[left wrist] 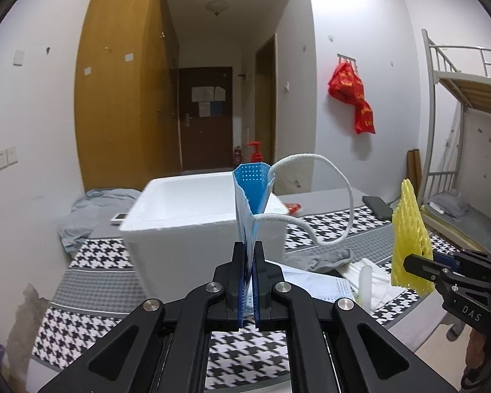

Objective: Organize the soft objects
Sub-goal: 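Lift the yellow foam net with the right gripper and carry it over the white foam box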

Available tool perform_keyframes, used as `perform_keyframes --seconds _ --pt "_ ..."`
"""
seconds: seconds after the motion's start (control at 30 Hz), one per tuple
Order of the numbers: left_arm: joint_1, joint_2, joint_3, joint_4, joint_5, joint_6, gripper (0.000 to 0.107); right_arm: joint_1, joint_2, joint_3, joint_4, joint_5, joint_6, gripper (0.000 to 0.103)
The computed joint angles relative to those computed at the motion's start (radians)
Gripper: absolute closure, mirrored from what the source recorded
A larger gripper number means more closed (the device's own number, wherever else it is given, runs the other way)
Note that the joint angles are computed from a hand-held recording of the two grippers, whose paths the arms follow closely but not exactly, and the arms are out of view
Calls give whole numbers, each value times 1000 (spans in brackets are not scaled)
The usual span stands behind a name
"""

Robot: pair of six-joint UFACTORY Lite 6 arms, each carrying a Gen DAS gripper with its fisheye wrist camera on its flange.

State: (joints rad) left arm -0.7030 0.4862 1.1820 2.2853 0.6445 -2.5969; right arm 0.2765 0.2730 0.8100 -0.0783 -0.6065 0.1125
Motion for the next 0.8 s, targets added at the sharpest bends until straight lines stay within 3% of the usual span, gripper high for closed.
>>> perform_keyframes --seconds 0.37,0.8 --pt "32 -108 -151 -21 53 -20 103 95 23 80 22 32 -40 82" --pt "92 -186 -226 -21 44 -34 103 147 97 249 -18 116 -29 82"
